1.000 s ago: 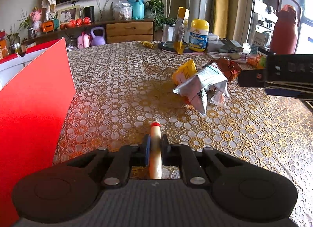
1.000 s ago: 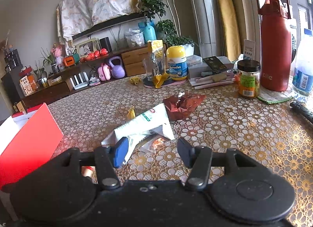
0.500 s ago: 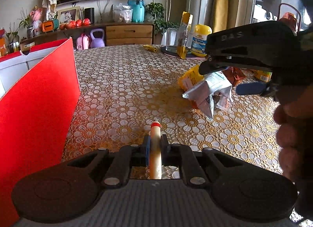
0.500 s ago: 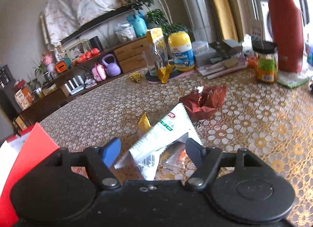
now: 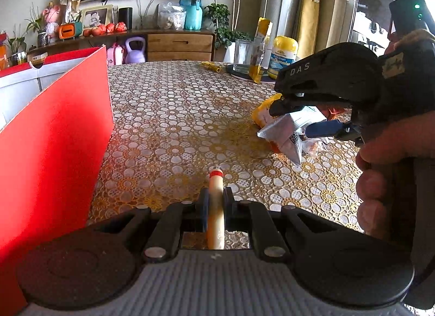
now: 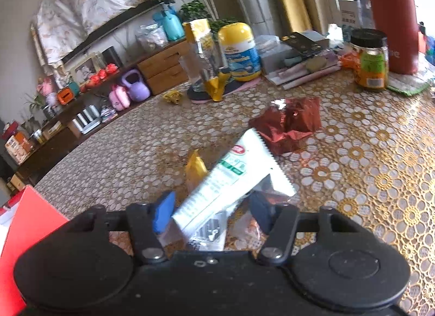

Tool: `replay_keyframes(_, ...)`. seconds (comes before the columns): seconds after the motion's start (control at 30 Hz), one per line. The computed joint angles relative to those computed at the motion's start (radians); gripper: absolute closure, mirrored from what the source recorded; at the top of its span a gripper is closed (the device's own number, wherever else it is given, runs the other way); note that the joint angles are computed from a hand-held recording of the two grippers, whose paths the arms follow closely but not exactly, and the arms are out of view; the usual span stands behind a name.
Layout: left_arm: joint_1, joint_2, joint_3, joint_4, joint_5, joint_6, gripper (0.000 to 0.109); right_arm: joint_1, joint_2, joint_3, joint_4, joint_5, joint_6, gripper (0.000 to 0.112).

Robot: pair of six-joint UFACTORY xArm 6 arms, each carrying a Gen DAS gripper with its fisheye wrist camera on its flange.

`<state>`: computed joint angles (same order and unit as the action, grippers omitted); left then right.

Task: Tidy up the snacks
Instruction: 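Carry the sausage stick and white packet over the white box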

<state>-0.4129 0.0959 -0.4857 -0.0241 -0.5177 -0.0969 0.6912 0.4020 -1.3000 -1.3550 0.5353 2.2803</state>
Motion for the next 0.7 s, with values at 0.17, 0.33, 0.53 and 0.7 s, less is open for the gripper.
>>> replay_keyframes(0.17,-0.005,-0.01,0.009,-0.02,-0.004,0.014,0.099,0.0,-0.013,0.018,-0.092,-0.017,0.102,0.079)
replay_keyframes(0.33,-0.013,-0.037,0.028,-0.029,-0.011,0.024,0.099,0.003,-0.052,0.065,-0.192,-0.031,0.214,0.084)
replay_keyframes(0.53,-0.027,-0.093,0.071,-0.042,-0.024,0.045,0.099,0.057,-0.129,0.142,-0.23,0.035,0.202,0.087)
replay_keyframes(0.7,-0.025,-0.158,0.126,-0.02,-0.035,0.04,0.099,0.136,-0.173,0.205,-0.207,0.12,0.102,0.088)
